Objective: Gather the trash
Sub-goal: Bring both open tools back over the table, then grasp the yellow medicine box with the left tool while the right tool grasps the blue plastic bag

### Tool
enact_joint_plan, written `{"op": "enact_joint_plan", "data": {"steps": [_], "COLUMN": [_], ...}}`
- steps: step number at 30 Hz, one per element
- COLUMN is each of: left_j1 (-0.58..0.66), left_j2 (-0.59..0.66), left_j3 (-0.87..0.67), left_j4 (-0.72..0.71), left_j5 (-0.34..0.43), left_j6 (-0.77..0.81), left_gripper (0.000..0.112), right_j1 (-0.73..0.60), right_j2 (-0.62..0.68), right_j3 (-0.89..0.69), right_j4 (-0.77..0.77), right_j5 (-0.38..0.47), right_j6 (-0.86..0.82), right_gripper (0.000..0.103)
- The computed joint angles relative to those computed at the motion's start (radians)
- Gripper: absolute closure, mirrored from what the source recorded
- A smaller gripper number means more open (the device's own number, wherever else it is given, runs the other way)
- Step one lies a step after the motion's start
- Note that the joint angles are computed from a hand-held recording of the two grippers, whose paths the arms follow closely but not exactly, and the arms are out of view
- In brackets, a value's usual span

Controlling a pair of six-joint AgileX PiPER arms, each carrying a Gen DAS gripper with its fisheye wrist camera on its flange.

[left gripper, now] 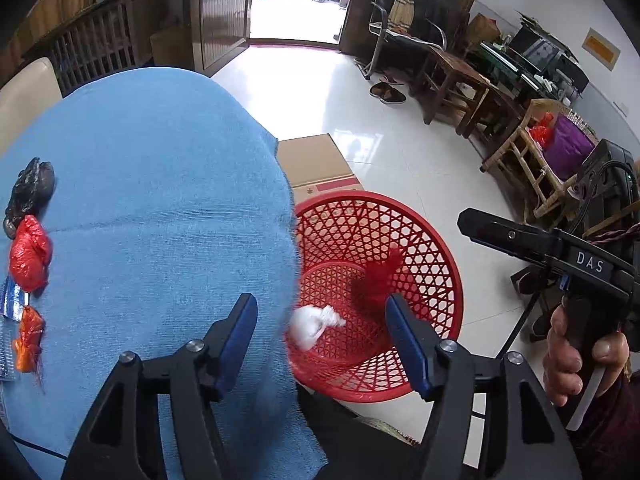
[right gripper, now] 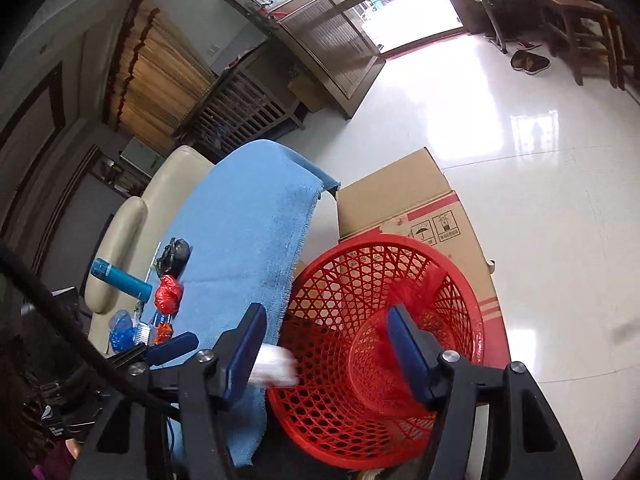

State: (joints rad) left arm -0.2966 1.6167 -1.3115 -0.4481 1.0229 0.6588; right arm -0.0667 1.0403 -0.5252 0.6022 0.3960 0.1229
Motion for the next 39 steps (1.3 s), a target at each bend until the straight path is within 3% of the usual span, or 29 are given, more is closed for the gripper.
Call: {"op": "enact_joint_plan", "data": {"steps": [8,15,20,24,28,33,39], "left_j1": [0.238,0.606,0.855,0.993,1.019,1.000,0.941], "left_j2": [-0.105,-0.155,-0.095,0.042,0.216,0.401,0.537], "left_j3": [0.091,0.160,0.113,-0.027,-0.244,-0.486,-0.640], "left_j4": [-0.095,-0.188,-0.224,-0.223,-0.158,-0.090,-0.027], "left_j5": [0.004,-0.010,-0.067,-0.125,-0.128,-0.045,0.007], "left_j6": [0.168,0.379,0.507,0.538,0.465,0.395,0.338], "left_gripper": [0.045,0.042,0.039,0.036,0.034,0.034,0.034], "right_j1": [0.180,0.397,0.544,0.622,0.666,0.694,0.695], "right_j2": [0.056,0.237,0.418,0.556,0.715,0.899,1.161], "right_j3": [-0.058,-0.217,-0.432,-0.622,-0.857,-1.144,-1.601], "right_j4": [-0.227,-0.389,-0.495,-0.509,-0.462,-0.352,-0.224], "right_j5": [-0.077,-0.116,-0.058,-0.003,0.087,0.196,0.391], "right_j6": [0.281,0.484,0.559,0.538,0.462,0.370,0.337], "right_gripper": [0.036,0.036,0.036,0.036,0.036,0.036,0.036]}}
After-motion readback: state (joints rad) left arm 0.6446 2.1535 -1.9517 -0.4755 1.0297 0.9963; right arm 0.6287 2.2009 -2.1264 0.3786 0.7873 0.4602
